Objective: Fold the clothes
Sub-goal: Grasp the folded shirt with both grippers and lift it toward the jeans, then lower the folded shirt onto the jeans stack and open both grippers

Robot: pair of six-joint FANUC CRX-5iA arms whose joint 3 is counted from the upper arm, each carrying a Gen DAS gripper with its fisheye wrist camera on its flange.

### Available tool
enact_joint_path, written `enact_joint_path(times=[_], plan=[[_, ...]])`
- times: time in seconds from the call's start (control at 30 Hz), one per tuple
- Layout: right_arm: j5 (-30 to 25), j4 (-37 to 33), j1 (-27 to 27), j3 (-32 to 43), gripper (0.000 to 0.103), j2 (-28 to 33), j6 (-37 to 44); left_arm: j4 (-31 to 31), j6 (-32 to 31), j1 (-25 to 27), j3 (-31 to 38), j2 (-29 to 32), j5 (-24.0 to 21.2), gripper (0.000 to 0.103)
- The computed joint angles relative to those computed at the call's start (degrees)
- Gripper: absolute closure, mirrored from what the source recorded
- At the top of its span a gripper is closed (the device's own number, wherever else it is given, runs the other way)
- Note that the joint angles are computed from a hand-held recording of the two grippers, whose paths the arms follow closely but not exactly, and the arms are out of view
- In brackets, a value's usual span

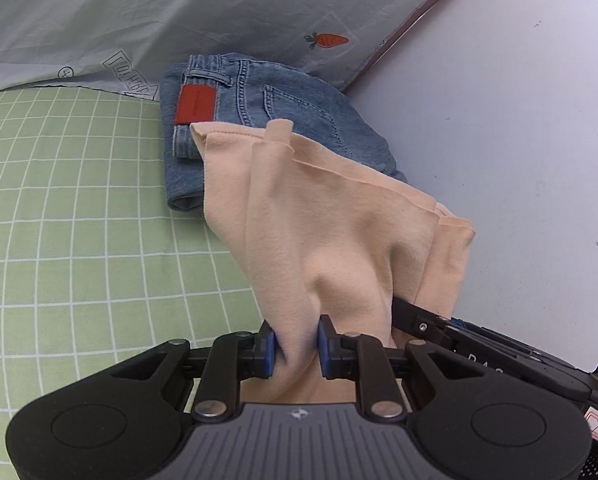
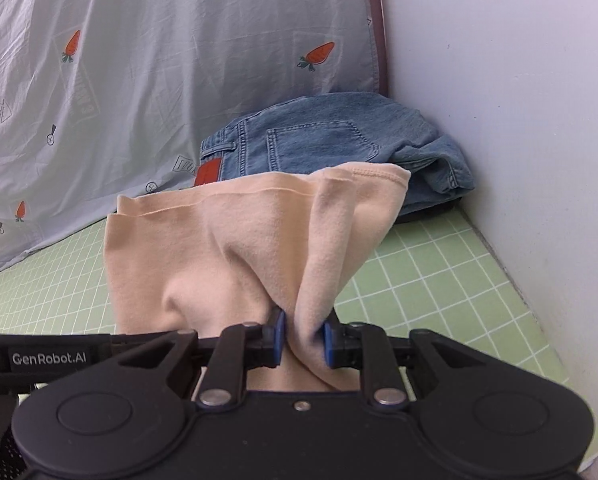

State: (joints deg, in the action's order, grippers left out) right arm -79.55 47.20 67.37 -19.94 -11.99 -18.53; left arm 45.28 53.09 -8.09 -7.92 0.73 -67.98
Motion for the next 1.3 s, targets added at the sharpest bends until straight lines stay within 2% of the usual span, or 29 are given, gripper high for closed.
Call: enact_joint_path(times=[0.13,0.27,0.47,0.57,0.63,0.7,0.73,0.77,0.83,0.93,0.97,1.07,1.13,1.23,1.27,1.3], plan=[[3.39,1.61,-6.99,-1.83,0.083,-2.88,5.35,0.07,4.58,-5.87,6.18,4.83,4.14,0.081],[10.02,3.59,-16.45,-1.39,0.083,-3.38,13.1,1.77,6.93,-9.31,13.95,11.03,7.03,0.081],[24.05,4.41,-31.18,3.1,0.083,1.41,25.34,2.0,13.85,-11.22,29.75,22.84,9.15,0.081],[31.67,4.45,-37.14,3.72,0.081,4.39,26.59,-0.5,17.43,-11.19,37.79,29.03,9.56,0.08],[34.67,5.35,-40.24,3.9,0.075,7.49,25.84,-4.23,22.91,-10.92,44.26,33.8,7.45,0.076],[29.94,2.76,-40.75,7.47,0.061,12.22,28.68,-7.89,27.3,-10.61,48.71,36.94,5.45,0.072],[27.11,1.73,-40.61,9.25,0.055,14.39,30.51,-8.29,28.13,-10.36,49.33,37.83,5.23,0.06],[25.4,2.55,-40.13,9.52,0.055,15.41,31.11,-6.7,27.11,-10.05,47.55,37.49,6.01,0.056],[23.44,7.67,-38.67,7.57,0.05,15.48,28.1,-4.17,24.25,-9.76,43.92,36.43,8.07,0.054],[18.16,16.79,-35.31,4.4,0.033,14.79,20.49,-3.42,21.13,-10.05,41.14,35.25,10.44,0.054],[18.02,19.67,-34.56,2.95,0.03,14.24,17.86,-3.76,20.9,-10.27,41.46,35.55,10.64,0.053],[22.07,24.69,-33.68,-1.15,0.029,12.17,12.38,-5.43,20.68,-10.38,41.78,34.92,10.22,0.052],[25.34,20.18,-33.86,-0.93,0.028,12.37,13.48,-5.8,20.32,-10.27,42.22,34.99,9.51,0.051],[26.58,12.98,-34.18,-0.24,0.023,12.31,11.06,-5.75,18.19,-9.9,41.52,34.14,8.47,0.05],[26.3,11.97,-34.09,0.26,0.02,11.93,11.46,-5.68,16.48,-9.78,39.4,32.48,9.73,0.049],[25.26,11.87,-33.55,0.71,0.019,11.66,11.74,-6.64,14.94,-9.82,36.94,30.3,11.93,0.041]])
